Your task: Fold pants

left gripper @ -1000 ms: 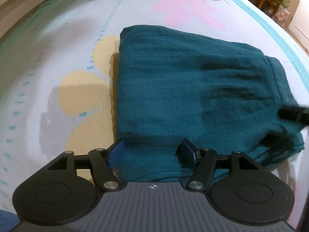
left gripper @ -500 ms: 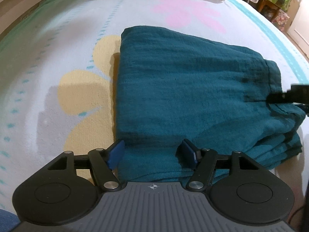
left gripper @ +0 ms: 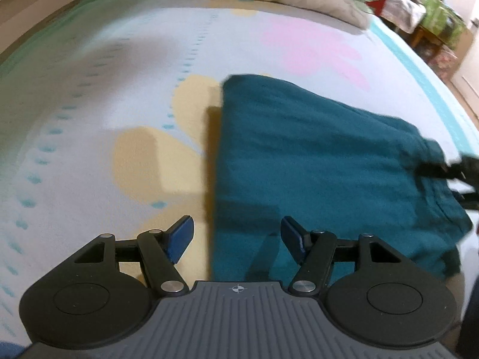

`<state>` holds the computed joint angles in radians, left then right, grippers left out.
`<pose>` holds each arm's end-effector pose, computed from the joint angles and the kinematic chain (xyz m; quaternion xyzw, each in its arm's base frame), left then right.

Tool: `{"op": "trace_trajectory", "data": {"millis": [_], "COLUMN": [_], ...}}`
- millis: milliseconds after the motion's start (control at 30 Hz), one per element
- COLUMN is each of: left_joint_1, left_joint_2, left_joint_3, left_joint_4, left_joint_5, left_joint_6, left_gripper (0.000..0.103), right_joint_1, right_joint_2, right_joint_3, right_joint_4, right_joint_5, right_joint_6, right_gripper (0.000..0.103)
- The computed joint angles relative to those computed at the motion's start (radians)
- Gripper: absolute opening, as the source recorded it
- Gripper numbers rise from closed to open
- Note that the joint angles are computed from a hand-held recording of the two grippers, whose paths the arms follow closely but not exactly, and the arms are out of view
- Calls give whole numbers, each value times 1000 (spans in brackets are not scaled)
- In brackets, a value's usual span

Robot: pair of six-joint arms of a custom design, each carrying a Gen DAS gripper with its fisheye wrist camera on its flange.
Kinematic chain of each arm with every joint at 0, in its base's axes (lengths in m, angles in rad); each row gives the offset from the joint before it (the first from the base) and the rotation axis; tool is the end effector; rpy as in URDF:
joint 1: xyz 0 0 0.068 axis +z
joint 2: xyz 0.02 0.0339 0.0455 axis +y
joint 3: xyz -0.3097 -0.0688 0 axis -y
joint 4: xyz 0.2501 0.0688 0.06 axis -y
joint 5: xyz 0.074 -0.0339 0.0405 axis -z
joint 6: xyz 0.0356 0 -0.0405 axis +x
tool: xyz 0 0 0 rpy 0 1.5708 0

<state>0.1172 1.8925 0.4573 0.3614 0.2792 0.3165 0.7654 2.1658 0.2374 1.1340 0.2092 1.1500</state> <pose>0.2621 0.0210 0.0725 0.1295 0.9517 -0.0793 0.2669 0.1771 0.1599 0.0371 0.2147 0.8960 0.2523 0.2956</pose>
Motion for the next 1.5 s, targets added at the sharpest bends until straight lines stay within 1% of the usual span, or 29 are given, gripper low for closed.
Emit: {"op": "trace_trajectory", "data": {"millis": [133, 200, 233, 300, 400, 467, 533, 600, 667, 700, 733, 767, 800, 833, 867, 900, 933, 1033, 1133, 1200, 1267, 1333, 1400, 1500], "left_joint_1": [10, -3, -11, -29, -76, -103, -127, -149, -165, -172, -176, -178, -180, -177, -175, -180, -187, -198, -184, -153, -107, -66, -20, 34], "left_joint_2": [56, 93, 111, 117, 129, 137, 146, 160, 171, 175, 179, 179, 176, 167, 160, 151, 135, 95, 10, -59, -115, -151, -156, -117], "left_joint_3": [88, 130, 141, 121, 131, 134, 140, 154, 157, 157, 162, 158, 149, 130, 110, 90, 76, 42, 1, -5, 9, 25, 49, 129], "left_joint_4": [-66, -100, -99, -32, -12, 4, 13, 20, 42, 49, 52, 61, 76, 100, 126, 156, 169, 200, 201, 160, 106, 83, 93, 50], "left_joint_5": [24, 22, 17, 14, -10, -9, -14, -21, -26, -28, -30, -33, -36, -32, -26, -41, -63, -95, -90, -67, -35, -30, -26, -33], "left_joint_6": [-21, -27, -34, -40, -38, -36, -38, -43, -43, -47, -52, -63, -73, -82, -89, -99, -107, -125, -133, -116, -87, -69, -53, -44], "left_gripper": [63, 63, 63, 63, 63, 64, 67, 69, 69, 69, 69, 68, 61, 45, 36, 23, 17, 12, 10, 9, 8, 8, 8, 8], "right_joint_1": [5, -5, 2, 12, 25, 22, 34, 36, 34, 41, 39, 42, 48, 48, 50, 55, 64, 124, 183, 200, 196, 173, 145, 98], "right_joint_2": [-16, -22, -25, -40, -50, -46, -47, -50, -47, -50, -51, -60, -67, -73, -76, -82, -92, -142, -213, -254, -285, -286, -263, -178], "right_joint_3": [53, 106, 115, 130, 144, 185, 214, 206, 201, 192, 191, 198, 203, 201, 195, 194, 197, 234, 261, 281, 335, 407, 471, 617], "right_joint_4": [-95, -164, -183, -223, -259, -298, -330, -320, -303, -300, -305, -335, -361, -365, -356, -357, -368, -480, -565, -599, -655, -689, -685, -700], "right_joint_5": [17, 17, 26, 39, 53, 55, 67, 68, 63, 68, 67, 75, 87, 86, 84, 91, 102, 180, 250, 266, 261, 232, 197, 133], "right_joint_6": [-48, -80, -90, -107, -130, -154, -157, -160, -162, -159, -168, -180, -186, -192, -192, -187, -184, -184, -185, -199, -253, -319, -369, -442], "right_gripper": [84, 85, 86, 87, 90, 90, 90, 90, 90, 87, 77, 71, 61, 56, 52, 44, 37, 28, 24, 24, 24, 24, 24, 24]}}
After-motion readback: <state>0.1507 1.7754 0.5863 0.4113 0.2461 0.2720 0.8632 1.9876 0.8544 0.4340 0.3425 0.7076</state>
